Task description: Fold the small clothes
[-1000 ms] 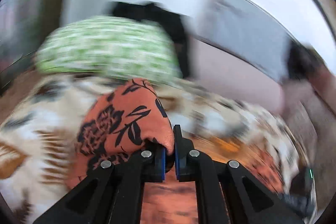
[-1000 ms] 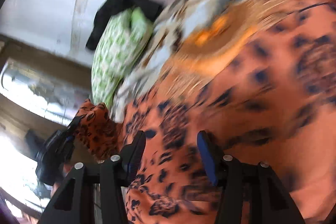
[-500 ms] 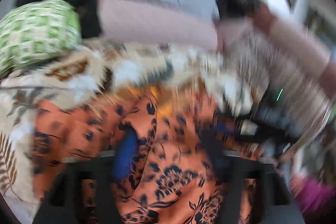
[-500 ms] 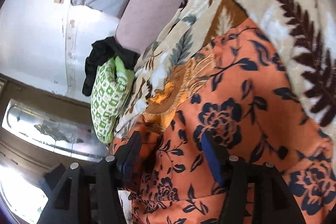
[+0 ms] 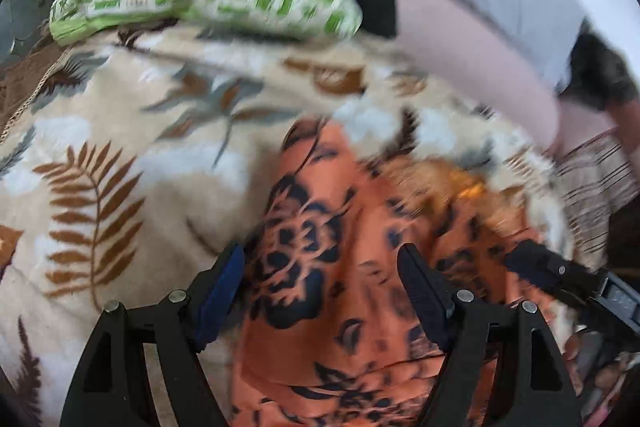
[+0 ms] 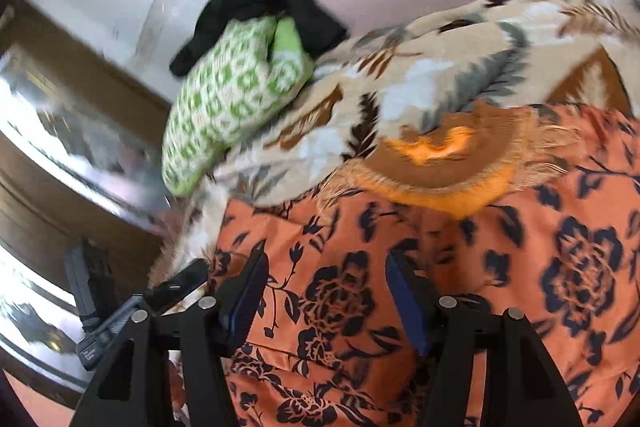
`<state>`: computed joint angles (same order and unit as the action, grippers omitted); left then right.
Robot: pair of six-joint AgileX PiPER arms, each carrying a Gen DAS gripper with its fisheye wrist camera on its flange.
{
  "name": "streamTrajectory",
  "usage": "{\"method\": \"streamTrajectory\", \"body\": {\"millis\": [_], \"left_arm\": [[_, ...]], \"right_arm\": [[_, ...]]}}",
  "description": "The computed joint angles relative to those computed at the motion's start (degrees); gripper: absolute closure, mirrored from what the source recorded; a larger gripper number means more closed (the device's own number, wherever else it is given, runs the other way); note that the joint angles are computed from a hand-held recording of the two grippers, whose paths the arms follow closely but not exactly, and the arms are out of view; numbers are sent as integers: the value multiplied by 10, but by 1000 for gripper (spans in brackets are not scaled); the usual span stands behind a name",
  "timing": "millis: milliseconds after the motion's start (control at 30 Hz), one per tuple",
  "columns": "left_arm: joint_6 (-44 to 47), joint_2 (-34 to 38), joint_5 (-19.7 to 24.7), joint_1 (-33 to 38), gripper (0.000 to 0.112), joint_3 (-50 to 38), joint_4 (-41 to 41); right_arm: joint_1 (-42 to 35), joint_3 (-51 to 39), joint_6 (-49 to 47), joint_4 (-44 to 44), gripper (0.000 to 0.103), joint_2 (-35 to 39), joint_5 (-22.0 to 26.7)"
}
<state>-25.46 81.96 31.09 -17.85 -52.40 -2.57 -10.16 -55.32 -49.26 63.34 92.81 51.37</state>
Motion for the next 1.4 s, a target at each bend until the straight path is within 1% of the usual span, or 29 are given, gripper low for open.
{"method": "streamTrajectory", "body": {"millis": [33,67,100,133,167,233,267,300,367,400,433,467,500,533,600,633,667,767,833,867,933,1000,1033,1100,1133,1200,1233,1267,1400], "left_arm": [[-25,13,11,-7,33,-4,32],[-52,27,27,-11,33,-9,62],[-57,29,38,-3,33,-4,70],[-50,35,39,7,33,0,59],[-21,31,41,26,33,9,25],[45,36,36,66,33,20,-53],[53,31,33,71,33,24,-63],[46,26,33,69,33,27,-54],[10,17,36,54,33,27,-12],[-1,11,41,50,33,27,-1],[-6,9,41,48,33,28,3],[-6,7,42,49,33,28,1],[-3,5,42,52,33,29,-5],[-3,5,47,54,33,23,-7],[-3,-3,47,61,33,22,-12],[-10,-5,44,60,33,20,-6],[-27,-13,39,54,33,22,9],[-79,-37,48,24,33,16,73],[-100,-41,57,4,33,11,96],[-100,-41,59,1,33,9,96],[-99,-33,63,-11,33,3,94],[-108,-24,68,-27,33,0,106],[-115,-16,70,-37,33,-2,113],[-116,-2,76,-55,33,-4,117],[-122,1,78,-64,33,-3,125],[-139,11,82,-78,33,-3,144],[-140,14,83,-81,33,-2,146],[-140,16,81,-81,33,0,146],[-102,34,75,-72,33,12,122]], "right_arm": [[23,-9,21,-19,39,7,-15],[57,-24,62,-60,39,20,-39],[80,-34,97,-96,39,31,-59],[102,-41,129,-128,39,43,-75],[124,-51,156,-158,39,61,-88],[157,-51,192,-206,38,70,-118],[179,-42,203,-235,38,64,-150],[203,-32,222,-275,38,56,-183],[238,-21,283,-357,44,48,-221],[250,-16,311,-396,53,43,-233],[260,-12,326,-427,72,37,-239],[261,-6,324,-438,84,28,-242],[259,0,338,-454,100,20,-245],[247,9,330,-446,100,12,-246],[213,27,291,-401,100,-7,-245],[192,33,280,-395,100,-20,-245],[166,40,250,-365,100,-32,-243],[59,54,147,-259,100,-69,-210],[-28,50,95,-217,101,-77,-171],[-57,45,82,-206,101,-75,-156],[-149,28,45,-182,101,-59,-101],[-205,23,29,-185,101,-51,-104],[-240,12,21,-179,101,-35,-93],[-294,-13,14,-163,101,1,-45],[-324,-31,12,-152,101,29,-1],[-358,-54,8,-123,97,70,86],[-366,-58,12,-108,97,84,121],[-364,-53,17,-106,97,84,133],[-329,-23,2,-105,97,64,114]]}}
